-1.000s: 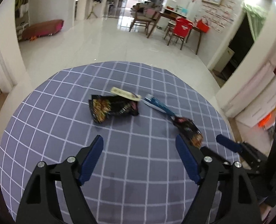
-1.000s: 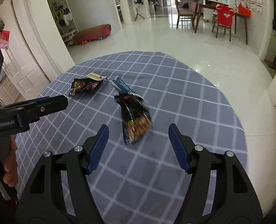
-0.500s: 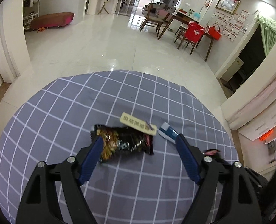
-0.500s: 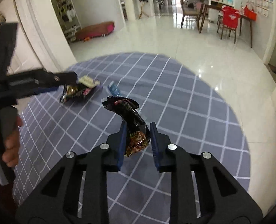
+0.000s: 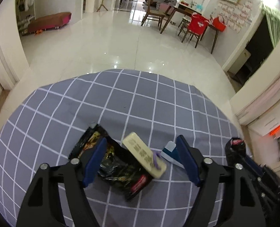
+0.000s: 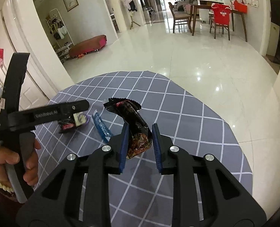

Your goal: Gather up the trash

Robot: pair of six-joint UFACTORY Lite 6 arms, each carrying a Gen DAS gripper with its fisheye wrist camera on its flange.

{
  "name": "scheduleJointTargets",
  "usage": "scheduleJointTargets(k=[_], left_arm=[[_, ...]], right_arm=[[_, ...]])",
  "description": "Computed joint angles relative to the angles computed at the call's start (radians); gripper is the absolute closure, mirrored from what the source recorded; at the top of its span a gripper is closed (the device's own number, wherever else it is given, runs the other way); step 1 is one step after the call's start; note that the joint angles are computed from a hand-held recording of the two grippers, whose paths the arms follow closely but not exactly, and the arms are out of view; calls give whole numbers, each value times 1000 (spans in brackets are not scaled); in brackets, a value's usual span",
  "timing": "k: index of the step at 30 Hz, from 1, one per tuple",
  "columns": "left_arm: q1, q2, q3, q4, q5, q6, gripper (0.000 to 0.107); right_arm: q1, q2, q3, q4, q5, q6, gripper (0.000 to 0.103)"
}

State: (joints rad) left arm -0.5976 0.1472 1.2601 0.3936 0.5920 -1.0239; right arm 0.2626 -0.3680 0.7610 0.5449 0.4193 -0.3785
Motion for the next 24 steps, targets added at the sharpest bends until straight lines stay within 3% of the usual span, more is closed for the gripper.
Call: scheduleJointTargets(k=[3,9,16,24], left_arm=[[-10,31,29,-27,32,86,53],[-80,48,72,10,143,112,53],[-105,-149,-96,15,103,37,52],[-165,-96,-73,-44,121,-10,51]], right_arm=[[-20,10,-1,62,7,-65,79],[-64,-12,-18,141,40,-161,79],[-74,-85,-54,131,80,-153,79],[-148,-155,-81,156,157,-199,79]])
